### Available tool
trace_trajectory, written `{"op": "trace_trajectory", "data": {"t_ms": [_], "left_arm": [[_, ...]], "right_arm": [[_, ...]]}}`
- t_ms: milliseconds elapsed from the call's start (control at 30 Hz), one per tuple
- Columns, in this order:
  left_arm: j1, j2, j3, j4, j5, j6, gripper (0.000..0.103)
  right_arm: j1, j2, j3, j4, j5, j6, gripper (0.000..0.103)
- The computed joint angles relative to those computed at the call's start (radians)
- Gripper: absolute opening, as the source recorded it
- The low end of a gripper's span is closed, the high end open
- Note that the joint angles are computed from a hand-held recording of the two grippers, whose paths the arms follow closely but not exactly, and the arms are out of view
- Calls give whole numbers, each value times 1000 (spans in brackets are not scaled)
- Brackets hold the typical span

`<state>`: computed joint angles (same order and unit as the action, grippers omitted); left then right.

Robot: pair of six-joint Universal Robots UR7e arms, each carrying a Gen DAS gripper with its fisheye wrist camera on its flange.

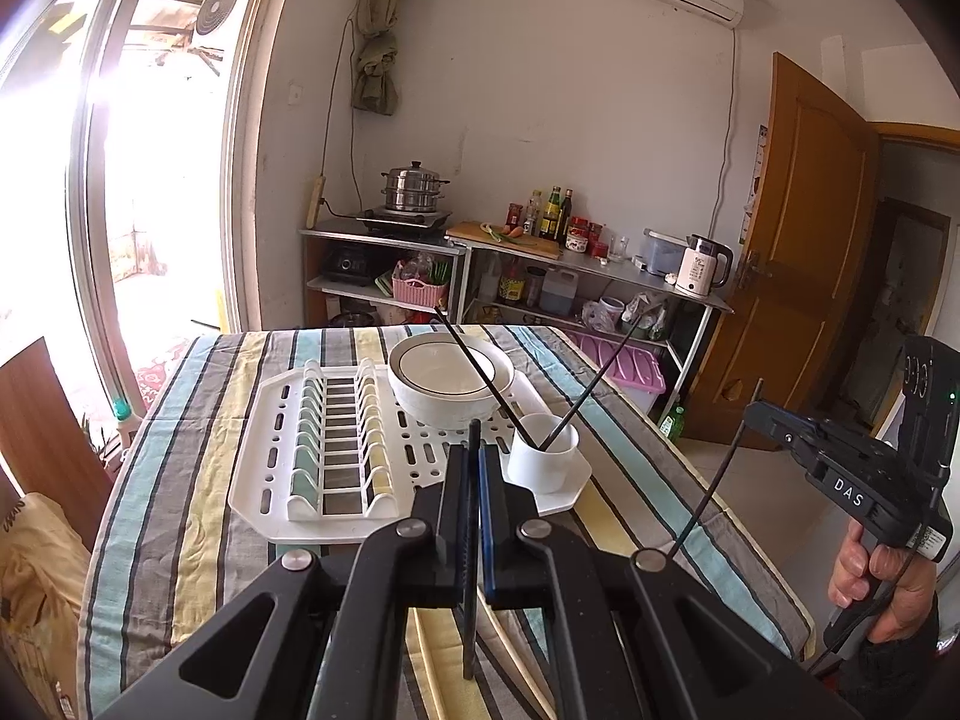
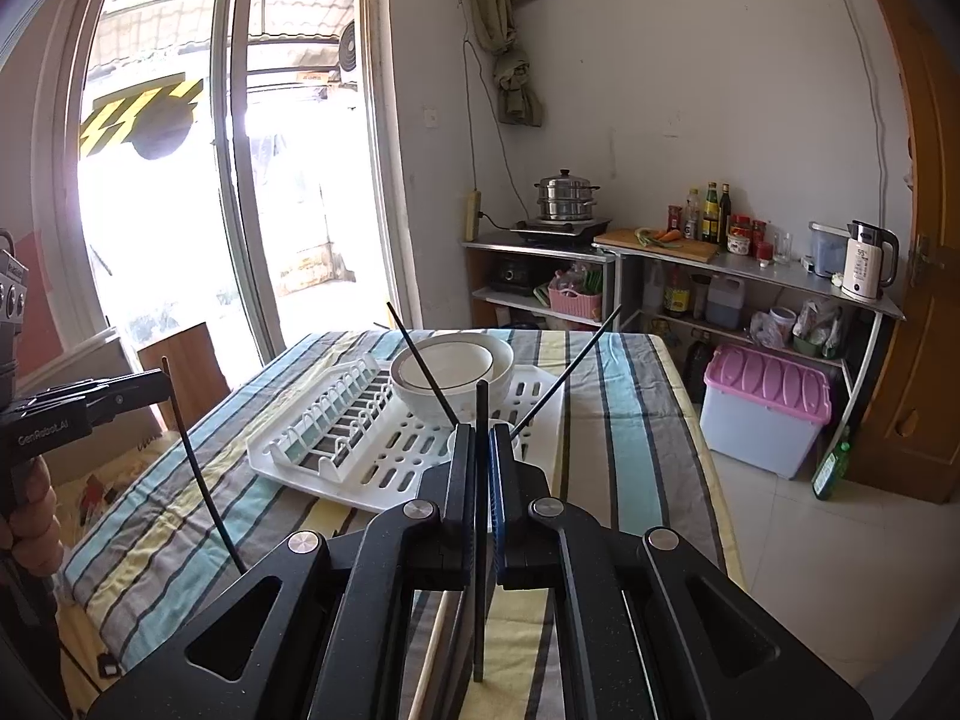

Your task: Organize utensils

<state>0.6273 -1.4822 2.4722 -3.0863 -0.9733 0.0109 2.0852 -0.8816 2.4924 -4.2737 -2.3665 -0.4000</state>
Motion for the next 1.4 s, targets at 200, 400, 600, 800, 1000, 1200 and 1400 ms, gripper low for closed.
{"op": "trace_trajectory", "data": {"t_ms": [200,400,600,800,1000,1200,1400], "left_arm": [[-6,24,-44,11,2,25,2],[3,85,-141,47,-30,45,0],[4,173,-227,30,-29,77,0],[50,213,-258,51,-53,60,0],[151,260,-307,144,-124,0,0],[263,359,-405,263,-200,-83,35],[330,487,-506,341,-200,-152,37]], "right_arm": [[9,-24,-14,16,0,-14,4],[20,-52,-62,55,-2,-60,4],[6,-73,-110,102,14,-84,4],[-21,-79,-111,116,40,-73,4],[-45,-80,-105,126,64,-67,4],[-57,-84,-109,144,75,-68,4],[-69,-77,-112,151,85,-70,4]]}}
